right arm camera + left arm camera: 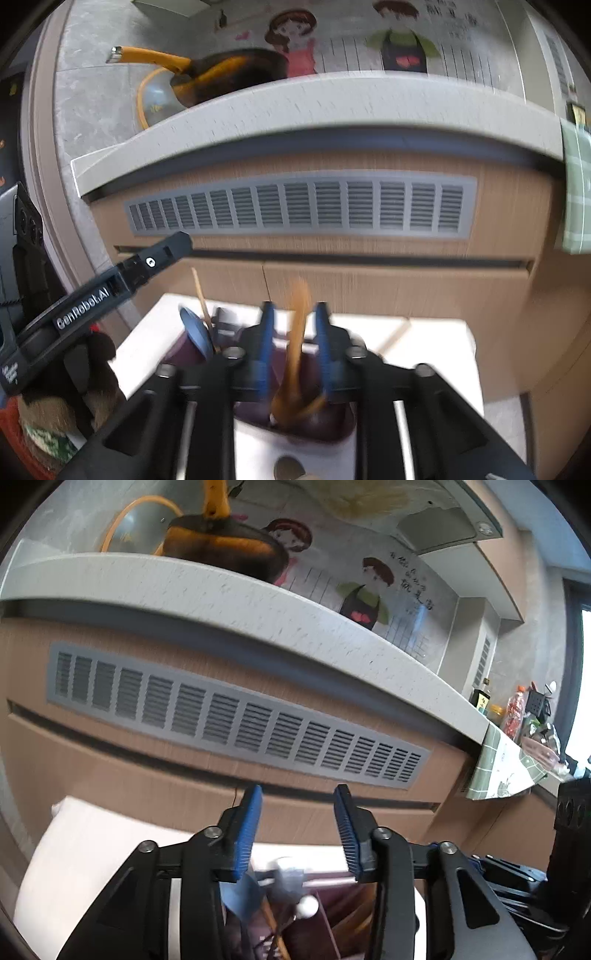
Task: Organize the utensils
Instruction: 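Lower the wooden spoon into the holder with right while left releases the spatula there, then move both open tools down toward the two metal spoons on the table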
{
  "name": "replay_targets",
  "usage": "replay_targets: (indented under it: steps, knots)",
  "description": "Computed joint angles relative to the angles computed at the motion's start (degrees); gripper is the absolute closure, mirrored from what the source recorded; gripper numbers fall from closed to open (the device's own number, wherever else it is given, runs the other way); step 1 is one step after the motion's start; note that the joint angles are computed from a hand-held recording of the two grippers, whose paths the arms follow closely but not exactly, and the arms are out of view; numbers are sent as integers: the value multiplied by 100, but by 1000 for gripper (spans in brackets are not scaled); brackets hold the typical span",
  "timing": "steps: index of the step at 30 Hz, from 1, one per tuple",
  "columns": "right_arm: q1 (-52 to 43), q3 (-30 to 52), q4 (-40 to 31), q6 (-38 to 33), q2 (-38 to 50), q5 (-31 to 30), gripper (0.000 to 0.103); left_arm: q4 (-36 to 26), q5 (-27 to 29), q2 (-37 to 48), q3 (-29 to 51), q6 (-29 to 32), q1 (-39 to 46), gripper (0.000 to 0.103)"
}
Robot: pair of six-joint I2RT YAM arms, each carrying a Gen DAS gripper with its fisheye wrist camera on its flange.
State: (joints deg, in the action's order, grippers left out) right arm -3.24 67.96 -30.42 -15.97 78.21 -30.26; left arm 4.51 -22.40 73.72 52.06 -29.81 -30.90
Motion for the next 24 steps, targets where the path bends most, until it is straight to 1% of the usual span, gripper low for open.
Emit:
replay_targets:
  steps: [4,8,10,11,13,15,16,18,20,22,24]
  knots:
    - [-476,-266,-229,-362,-308,-173,76,-253,-291,-517,-319,-168,-232,51]
    - [-1116,-554,-821,-1078,-677,-320,76,-868,-700,-1265,-750,-474,-782,45]
    - [-1582,-707,-1347,-1661,-784,-436,76,-1224,-873,-1597,-996,-632,-1192,41]
    - [-1751,-753,-1536,-1875,-797,-493,76,-1401,-885,-1679,-1069,-680,-1364,40]
    - [-2228,-971,-1993,-2505,-851,-588,76,-1899,-582,-1732,-1157,-808,-1666,40]
    - [-2686,-1318,-2222,-3041,-987,-589,76,-2284,-389,-1757,-1311,-1121,-2022,40]
    - [-2941,-1506,-2368,-3365,-1041,-598,76,-2398,-430,-1769,-1368,-1267,-2170,40]
    - [-3349,-1711,-2699,-3986,-997,-560,76,-2679,-648,-1769,-1560,-1766,-2664,40]
    - [-3694,-1995,-2945,-4593,-1028,-429,76,-2732,-641,-1717,-1686,-2038,-2865,40]
    - [-3817,-2218,-2915,-4801,-1093,-315,76,-2720,-453,-1591,-1691,-2166,-2825,40]
    - [-3784,-2284,-2845,-4734,-1067,-267,76,-2670,-351,-1453,-1642,-2199,-2792,40]
